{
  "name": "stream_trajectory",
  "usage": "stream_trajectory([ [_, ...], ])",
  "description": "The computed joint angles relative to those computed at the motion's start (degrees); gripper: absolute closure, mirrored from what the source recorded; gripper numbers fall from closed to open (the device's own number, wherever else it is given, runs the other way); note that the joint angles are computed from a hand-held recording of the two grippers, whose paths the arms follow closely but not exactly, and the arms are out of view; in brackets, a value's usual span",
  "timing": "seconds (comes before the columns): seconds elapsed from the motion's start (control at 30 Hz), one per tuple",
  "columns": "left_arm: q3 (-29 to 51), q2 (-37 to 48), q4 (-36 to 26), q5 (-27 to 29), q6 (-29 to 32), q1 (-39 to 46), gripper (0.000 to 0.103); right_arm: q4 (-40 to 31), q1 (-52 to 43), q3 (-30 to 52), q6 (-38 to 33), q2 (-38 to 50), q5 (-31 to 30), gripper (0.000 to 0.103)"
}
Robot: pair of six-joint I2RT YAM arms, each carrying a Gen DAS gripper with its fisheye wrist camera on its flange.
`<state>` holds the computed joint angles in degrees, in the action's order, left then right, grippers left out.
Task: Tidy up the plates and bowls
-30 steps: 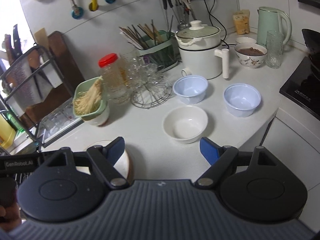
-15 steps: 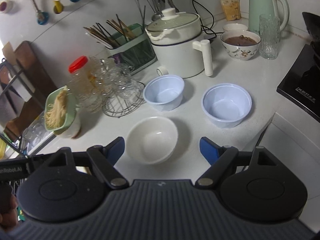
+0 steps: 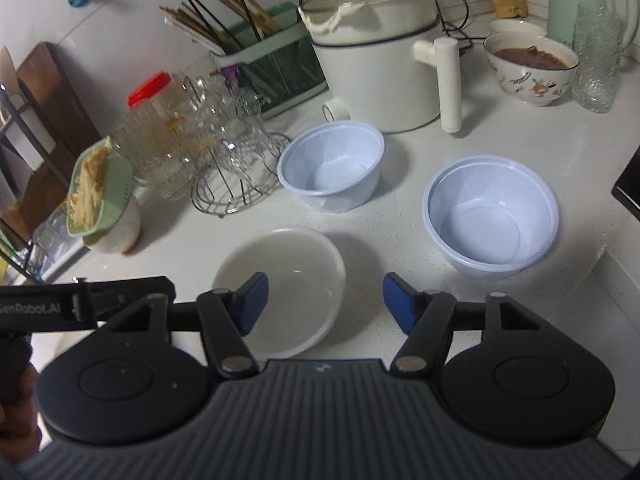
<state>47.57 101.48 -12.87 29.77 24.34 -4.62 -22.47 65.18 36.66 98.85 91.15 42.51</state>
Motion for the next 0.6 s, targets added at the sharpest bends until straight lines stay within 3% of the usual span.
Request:
stream_trajectory([
  [0.13,-1.0,2.0,3.0,-1.6,-2.1,-2.1,0.034,6.6,-1.8,-3.3,-4.1,0.2,-1.5,0.044],
  [0.33,0.4,5.8,2.9,-2.9,-5.2,-3.2,0.058,14.3,-5.2,-6.6,-9.2,0.8,-5.5,0.071],
  [0.5,2.6,8.8,1.4,-3.3,-7.7,-3.7,0.079,16.9,-6.5,-8.2,-9.9,0.4,-7.1,0.076],
  [0.6,2.3,8.6,1.6,-3.8,-7.2,-4.8,0.083,20.5,-7.7,-10.0,-10.8,-0.3,-8.4,0.082],
])
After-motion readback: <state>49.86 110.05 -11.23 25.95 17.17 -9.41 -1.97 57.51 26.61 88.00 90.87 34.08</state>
